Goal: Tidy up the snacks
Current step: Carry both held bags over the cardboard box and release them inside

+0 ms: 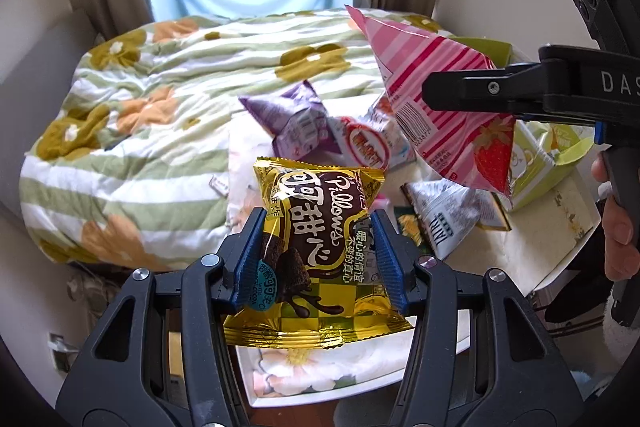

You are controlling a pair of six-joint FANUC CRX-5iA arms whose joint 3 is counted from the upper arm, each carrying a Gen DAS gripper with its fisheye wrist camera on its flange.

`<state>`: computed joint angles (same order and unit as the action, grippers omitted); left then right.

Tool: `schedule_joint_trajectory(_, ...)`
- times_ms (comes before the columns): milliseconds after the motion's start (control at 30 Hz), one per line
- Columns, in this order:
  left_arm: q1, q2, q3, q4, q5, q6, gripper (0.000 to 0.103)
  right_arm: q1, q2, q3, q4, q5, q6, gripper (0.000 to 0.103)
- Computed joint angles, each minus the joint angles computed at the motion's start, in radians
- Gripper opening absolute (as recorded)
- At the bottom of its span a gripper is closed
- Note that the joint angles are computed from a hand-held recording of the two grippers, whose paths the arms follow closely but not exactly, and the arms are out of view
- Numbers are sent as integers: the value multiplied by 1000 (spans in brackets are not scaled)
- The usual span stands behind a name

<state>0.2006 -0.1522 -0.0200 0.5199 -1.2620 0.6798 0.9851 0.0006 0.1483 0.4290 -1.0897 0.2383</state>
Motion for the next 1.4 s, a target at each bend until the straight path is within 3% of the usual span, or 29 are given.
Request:
schedule_joint_trajectory(300,-227,72,127,-27,88,157,49,-7,-175,-122,138,-122,-88,63)
schedule_joint_trajectory(500,-425,173,275,-108,131,331,49,-61,-304,-199,171,-189,-35,63)
schedule_joint_trajectory(633,-554,268,408,-191,143,460,49,-151,-382,-241,136,-188,38,63)
schedule_joint_trajectory(900,-728,524,751,-328,39,707,49,-418,-437,-237,-62,-149,305,63)
schedule_joint_trajectory(1133,-795,738,1052,-410,-103,843,49,-599,-437,-221,-234,-131,478,63)
schedule_joint_trajectory(1167,-799,767,1096,-417,-127,851,54,-618,-436,-219,-254,-131,493,63)
schedule_joint_trajectory(1233,-804,813,1162,-431,-171,857,77,-640,-436,-218,-278,-133,508,63)
schedule_joint_trajectory(1267,-807,810,1155,-443,-163,863,96,-645,-440,-220,-285,-135,509,63)
schedule_joint_trajectory(1300,-801,781,1107,-441,-138,861,101,-654,-442,-222,-293,-136,512,63)
schedule_joint_trajectory(1400,-780,718,996,-401,-87,847,101,-648,-454,-235,-285,-138,486,63)
